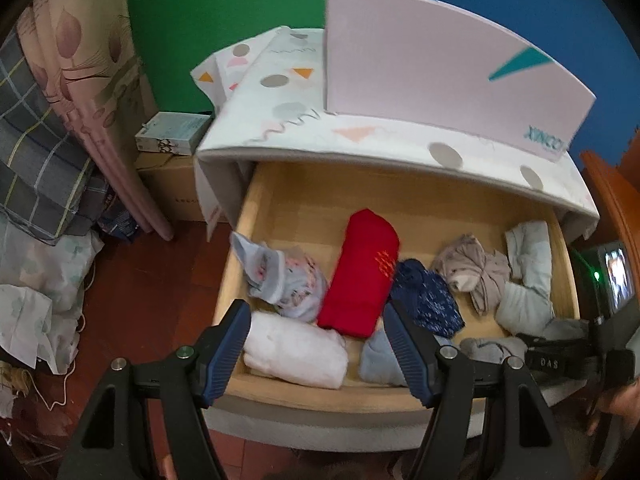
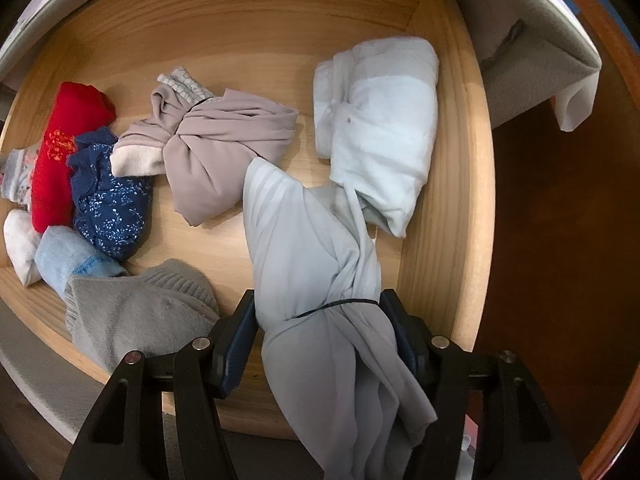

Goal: Take underwear out of drawer
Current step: 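Return the left gripper to the open drawer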

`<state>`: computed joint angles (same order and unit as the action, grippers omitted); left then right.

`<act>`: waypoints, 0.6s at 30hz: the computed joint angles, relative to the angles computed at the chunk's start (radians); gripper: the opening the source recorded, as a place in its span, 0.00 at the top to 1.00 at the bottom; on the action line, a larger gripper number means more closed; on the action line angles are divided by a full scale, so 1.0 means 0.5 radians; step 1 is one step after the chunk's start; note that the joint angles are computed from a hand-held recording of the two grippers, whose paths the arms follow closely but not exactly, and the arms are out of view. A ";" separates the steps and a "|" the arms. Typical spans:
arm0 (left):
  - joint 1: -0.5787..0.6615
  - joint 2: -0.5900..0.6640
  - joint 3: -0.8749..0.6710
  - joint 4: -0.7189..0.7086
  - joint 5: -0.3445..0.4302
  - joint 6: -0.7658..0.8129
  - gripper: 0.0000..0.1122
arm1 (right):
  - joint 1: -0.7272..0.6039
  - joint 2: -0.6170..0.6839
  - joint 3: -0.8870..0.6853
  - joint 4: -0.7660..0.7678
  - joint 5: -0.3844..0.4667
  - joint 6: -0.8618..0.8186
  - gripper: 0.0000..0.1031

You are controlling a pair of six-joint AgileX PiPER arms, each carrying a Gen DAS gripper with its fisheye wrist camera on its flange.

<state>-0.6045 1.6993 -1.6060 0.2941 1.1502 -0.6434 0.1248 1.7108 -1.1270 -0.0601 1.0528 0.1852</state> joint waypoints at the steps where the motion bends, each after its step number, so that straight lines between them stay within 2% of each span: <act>1: -0.012 -0.002 0.016 0.000 -0.005 -0.009 0.37 | 0.020 -0.002 0.005 -0.022 -0.001 0.022 0.46; 3: -0.025 -0.008 0.049 -0.027 -0.023 -0.004 0.37 | 0.040 0.004 -0.013 -0.038 0.015 0.040 0.46; 10: -0.149 -0.018 0.106 0.206 0.020 -0.075 0.37 | 0.058 -0.016 -0.008 -0.037 -0.006 0.079 0.49; 18: -0.051 -0.077 0.187 0.072 -0.042 -0.040 0.37 | -0.007 -0.155 0.082 0.032 -0.079 0.017 0.52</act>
